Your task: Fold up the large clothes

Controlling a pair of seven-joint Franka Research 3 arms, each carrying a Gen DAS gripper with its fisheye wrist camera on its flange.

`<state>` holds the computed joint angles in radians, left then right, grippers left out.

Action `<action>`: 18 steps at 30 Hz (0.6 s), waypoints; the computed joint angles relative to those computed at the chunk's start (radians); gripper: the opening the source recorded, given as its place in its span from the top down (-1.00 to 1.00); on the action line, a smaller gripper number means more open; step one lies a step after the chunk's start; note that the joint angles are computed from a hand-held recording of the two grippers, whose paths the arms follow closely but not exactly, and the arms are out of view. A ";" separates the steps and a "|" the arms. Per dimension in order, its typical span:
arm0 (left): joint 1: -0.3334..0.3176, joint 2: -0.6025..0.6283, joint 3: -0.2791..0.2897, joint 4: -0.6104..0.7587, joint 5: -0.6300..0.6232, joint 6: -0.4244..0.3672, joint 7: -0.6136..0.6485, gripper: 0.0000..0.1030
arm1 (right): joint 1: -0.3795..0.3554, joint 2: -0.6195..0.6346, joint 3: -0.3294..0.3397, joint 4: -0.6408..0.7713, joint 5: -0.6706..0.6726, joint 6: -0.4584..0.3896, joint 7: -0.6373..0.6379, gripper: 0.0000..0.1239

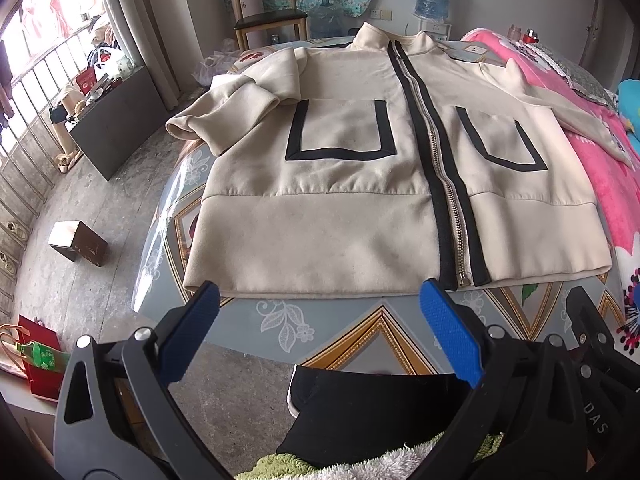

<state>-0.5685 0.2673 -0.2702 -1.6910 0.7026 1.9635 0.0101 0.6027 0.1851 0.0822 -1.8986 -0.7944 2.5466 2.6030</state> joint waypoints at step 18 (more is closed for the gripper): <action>0.001 0.000 0.000 -0.003 -0.006 0.002 0.004 -0.86 | -0.008 -0.013 0.002 -0.007 -0.004 -0.004 0.001 -0.59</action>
